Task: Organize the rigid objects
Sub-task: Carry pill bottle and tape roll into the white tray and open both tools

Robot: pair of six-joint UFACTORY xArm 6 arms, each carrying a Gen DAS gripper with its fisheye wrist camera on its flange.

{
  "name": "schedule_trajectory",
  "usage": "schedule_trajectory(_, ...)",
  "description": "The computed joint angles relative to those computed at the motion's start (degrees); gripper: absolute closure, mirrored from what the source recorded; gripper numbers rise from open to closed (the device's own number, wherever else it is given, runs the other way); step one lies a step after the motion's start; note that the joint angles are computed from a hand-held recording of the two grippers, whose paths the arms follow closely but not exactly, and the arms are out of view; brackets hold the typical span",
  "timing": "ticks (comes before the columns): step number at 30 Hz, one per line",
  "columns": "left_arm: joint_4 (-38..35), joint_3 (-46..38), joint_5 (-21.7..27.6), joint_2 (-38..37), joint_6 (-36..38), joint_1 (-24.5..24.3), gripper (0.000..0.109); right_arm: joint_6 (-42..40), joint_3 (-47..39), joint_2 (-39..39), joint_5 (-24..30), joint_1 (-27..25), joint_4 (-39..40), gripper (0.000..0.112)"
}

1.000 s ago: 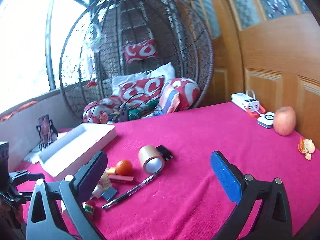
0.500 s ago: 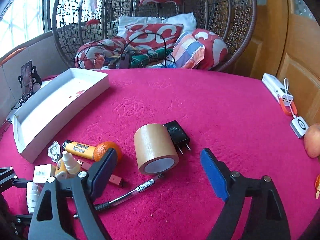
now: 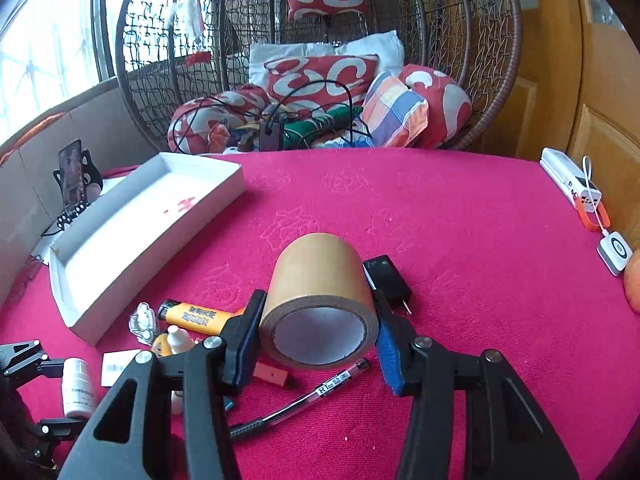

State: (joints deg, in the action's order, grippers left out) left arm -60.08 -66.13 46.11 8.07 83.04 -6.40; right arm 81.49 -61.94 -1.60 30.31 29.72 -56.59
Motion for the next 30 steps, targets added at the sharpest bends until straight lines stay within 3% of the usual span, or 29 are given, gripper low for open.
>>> schedule_trajectory(7,-3.5,-0.4,0.6,-1.5,0.4,1.6,0.047,1.4,-2.8,-1.3,-2.2,2.3,-3.7,0.062)
schedule_trajectory(17,-7.0,-4.3,-0.9,-0.2,-1.8,5.1,0.047,-2.3,-8.5,2.5,-6.5,3.7,-1.1,0.062)
schedule_trajectory(23,-5.3,-11.9,-3.2,4.9,-7.6,6.8,0.047,-10.8,-13.6,7.7,-11.2,4.1,9.4,0.062)
schedule_trajectory(30,1.4,-28.8,-5.8,17.7,-23.1,7.1,0.047,-26.5,-24.5,19.2,-14.6,4.8,30.9,0.062)
